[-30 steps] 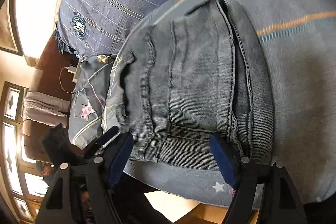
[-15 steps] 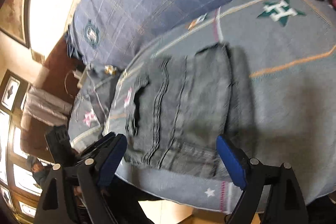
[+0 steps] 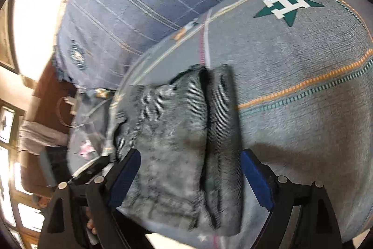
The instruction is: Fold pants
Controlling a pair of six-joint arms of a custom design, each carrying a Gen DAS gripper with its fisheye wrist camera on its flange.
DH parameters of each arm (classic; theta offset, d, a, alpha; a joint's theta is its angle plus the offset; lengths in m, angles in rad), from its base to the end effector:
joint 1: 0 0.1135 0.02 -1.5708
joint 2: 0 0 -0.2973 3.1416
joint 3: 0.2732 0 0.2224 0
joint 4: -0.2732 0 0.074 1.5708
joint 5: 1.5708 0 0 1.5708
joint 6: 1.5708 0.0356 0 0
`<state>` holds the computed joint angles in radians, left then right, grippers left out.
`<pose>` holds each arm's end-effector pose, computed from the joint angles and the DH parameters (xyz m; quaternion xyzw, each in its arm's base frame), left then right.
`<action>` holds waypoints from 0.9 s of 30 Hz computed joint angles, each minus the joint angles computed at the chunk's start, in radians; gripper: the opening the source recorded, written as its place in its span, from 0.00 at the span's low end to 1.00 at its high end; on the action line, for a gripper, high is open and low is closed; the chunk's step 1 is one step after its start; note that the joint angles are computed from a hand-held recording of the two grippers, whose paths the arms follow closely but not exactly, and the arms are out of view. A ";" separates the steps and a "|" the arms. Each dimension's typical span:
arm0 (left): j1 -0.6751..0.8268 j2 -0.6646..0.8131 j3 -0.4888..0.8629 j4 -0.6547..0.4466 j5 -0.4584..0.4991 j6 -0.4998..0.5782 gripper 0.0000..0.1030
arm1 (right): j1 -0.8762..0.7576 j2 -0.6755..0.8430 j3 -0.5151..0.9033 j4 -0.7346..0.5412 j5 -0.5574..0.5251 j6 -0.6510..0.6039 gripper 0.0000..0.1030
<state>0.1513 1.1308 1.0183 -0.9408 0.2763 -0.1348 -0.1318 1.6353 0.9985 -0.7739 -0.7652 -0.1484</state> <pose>0.1660 0.0155 0.3240 -0.1016 0.9527 -0.1310 0.2545 0.2639 -0.0101 0.2327 -0.0375 0.9244 0.3581 0.1254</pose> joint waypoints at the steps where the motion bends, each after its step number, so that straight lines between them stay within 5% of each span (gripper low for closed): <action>1: -0.032 -0.009 -0.002 0.005 -0.051 -0.020 0.77 | 0.015 -0.004 -0.012 0.022 0.013 0.022 0.87; 8: -0.199 -0.067 0.002 0.001 -0.306 -0.131 0.77 | 0.038 -0.121 -0.088 0.075 0.075 0.035 0.87; 12: -0.202 -0.091 0.001 -0.015 -0.300 -0.115 0.77 | 0.077 -0.168 -0.107 0.063 0.120 0.034 0.87; 16: -0.123 -0.098 -0.006 -0.026 -0.212 -0.059 0.77 | 0.086 -0.165 -0.112 0.068 0.142 0.041 0.87; 22: 0.019 0.059 0.011 -0.009 0.076 0.011 0.77 | 0.126 -0.084 -0.035 0.093 0.190 0.072 0.87; 27: -0.009 0.109 0.009 0.022 0.098 0.003 0.76 | 0.170 -0.010 -0.009 0.118 0.186 0.103 0.88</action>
<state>0.1419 1.2398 1.0269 -0.9188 0.3741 -0.1314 0.0386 1.6256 0.9892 -0.6562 -0.5795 -0.0458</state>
